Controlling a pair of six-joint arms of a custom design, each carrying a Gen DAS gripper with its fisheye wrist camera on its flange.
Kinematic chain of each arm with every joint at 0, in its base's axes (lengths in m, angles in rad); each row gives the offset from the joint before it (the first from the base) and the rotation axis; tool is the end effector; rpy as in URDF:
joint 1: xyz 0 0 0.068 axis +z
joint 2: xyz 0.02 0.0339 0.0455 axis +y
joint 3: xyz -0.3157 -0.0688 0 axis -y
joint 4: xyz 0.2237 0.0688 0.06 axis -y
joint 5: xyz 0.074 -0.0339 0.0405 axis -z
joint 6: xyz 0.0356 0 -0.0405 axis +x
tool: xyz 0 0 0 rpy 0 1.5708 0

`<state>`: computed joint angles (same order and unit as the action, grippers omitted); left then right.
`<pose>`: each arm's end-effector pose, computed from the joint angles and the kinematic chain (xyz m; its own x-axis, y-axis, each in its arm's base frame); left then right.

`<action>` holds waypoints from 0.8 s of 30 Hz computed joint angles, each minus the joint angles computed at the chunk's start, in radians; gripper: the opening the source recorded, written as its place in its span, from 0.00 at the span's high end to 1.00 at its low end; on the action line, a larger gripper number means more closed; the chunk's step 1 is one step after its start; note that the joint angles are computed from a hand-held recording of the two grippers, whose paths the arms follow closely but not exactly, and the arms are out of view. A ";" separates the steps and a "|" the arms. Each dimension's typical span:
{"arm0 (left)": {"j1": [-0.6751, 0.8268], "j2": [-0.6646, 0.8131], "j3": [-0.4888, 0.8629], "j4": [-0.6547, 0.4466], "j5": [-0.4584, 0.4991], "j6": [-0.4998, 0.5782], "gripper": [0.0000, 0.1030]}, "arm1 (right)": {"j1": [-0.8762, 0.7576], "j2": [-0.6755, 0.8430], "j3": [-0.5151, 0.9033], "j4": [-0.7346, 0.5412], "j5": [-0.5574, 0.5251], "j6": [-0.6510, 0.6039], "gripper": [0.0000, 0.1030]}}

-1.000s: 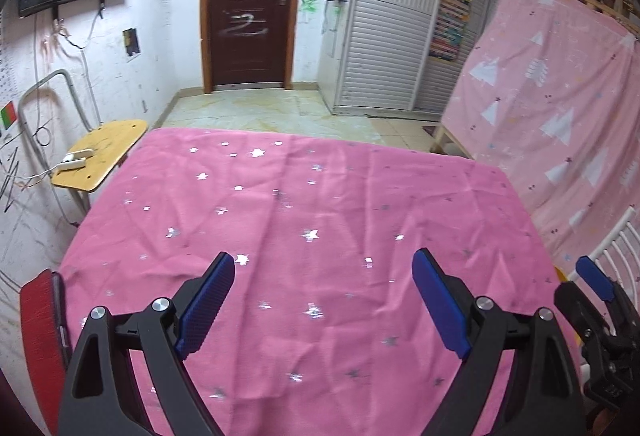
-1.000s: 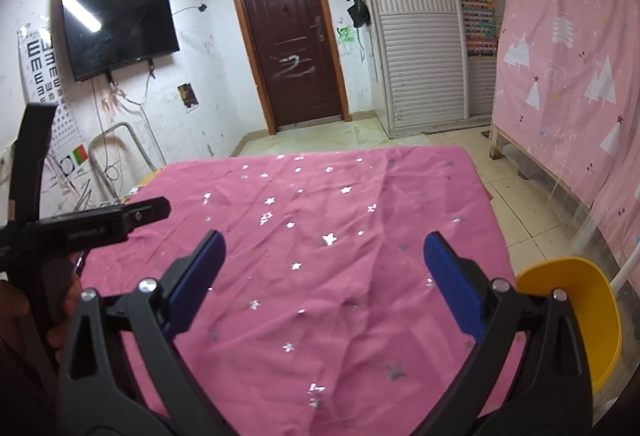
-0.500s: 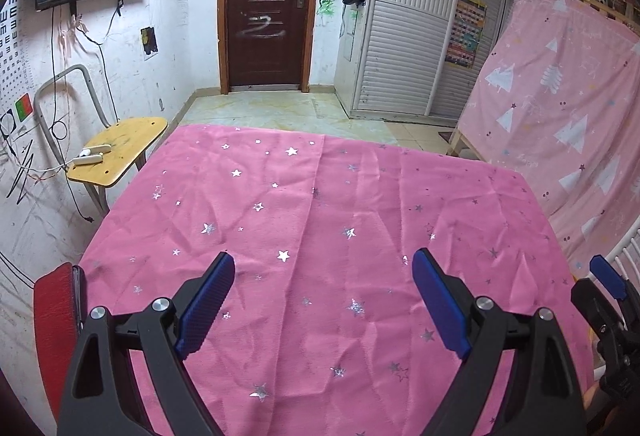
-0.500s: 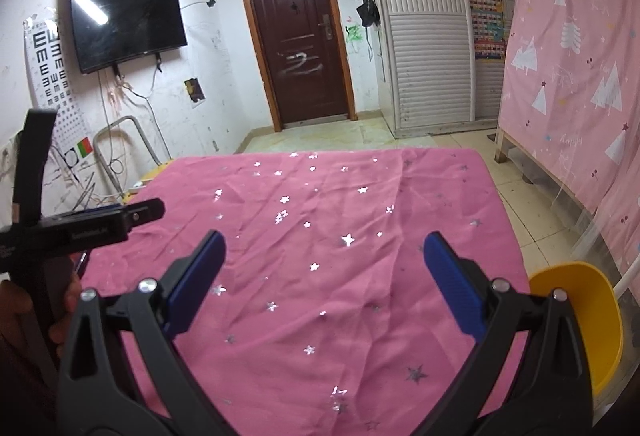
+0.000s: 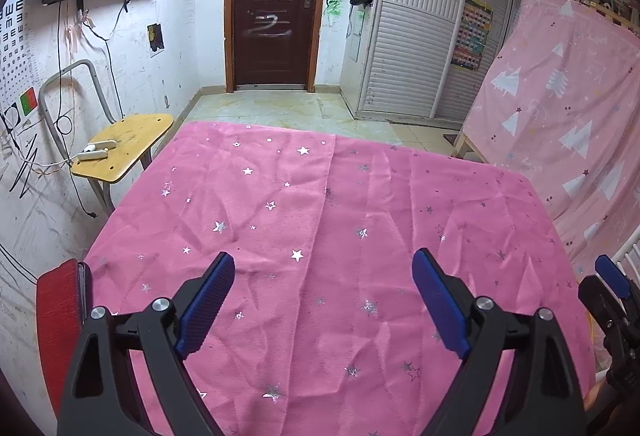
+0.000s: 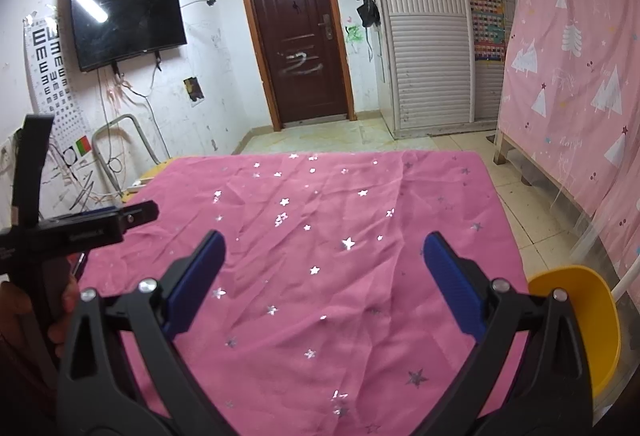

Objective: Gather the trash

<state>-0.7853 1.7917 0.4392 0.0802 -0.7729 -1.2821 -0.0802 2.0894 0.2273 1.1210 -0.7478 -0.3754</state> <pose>0.1770 -0.1418 0.1210 -0.5384 -0.4321 -0.7234 -0.5452 0.8333 -0.0919 0.2447 0.0046 0.0886 -0.4643 -0.2324 -0.8547 -0.6573 0.7372 0.1566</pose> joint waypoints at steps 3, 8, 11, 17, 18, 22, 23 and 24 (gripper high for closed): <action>-0.001 0.001 0.001 -0.001 0.000 -0.002 0.20 | 0.000 0.000 0.001 -0.005 0.003 -0.002 0.07; 0.000 0.001 -0.002 -0.003 0.004 -0.005 0.20 | 0.000 0.000 -0.001 -0.003 0.001 -0.002 0.07; 0.002 -0.003 -0.004 -0.006 0.004 -0.005 0.20 | 0.002 -0.001 -0.002 0.000 0.003 0.000 0.07; 0.012 0.000 -0.004 0.000 0.008 0.001 0.20 | 0.004 -0.001 -0.001 -0.001 0.005 0.000 0.07; 0.013 0.001 -0.004 -0.002 0.007 0.002 0.20 | 0.005 -0.001 -0.001 -0.002 0.005 0.000 0.07; 0.015 0.007 -0.003 0.000 0.007 0.002 0.20 | 0.007 0.001 0.011 -0.017 0.009 0.000 0.07; 0.018 0.008 -0.004 0.004 0.009 0.001 0.20 | 0.007 0.000 0.014 -0.021 0.010 -0.002 0.07; 0.021 0.009 -0.007 0.011 0.012 0.003 0.20 | 0.007 0.003 0.015 -0.020 0.010 -0.002 0.07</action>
<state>-0.7642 1.8006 0.4322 0.0909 -0.7611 -1.2795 -0.0730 2.0926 0.2422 1.1006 -0.7380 -0.3776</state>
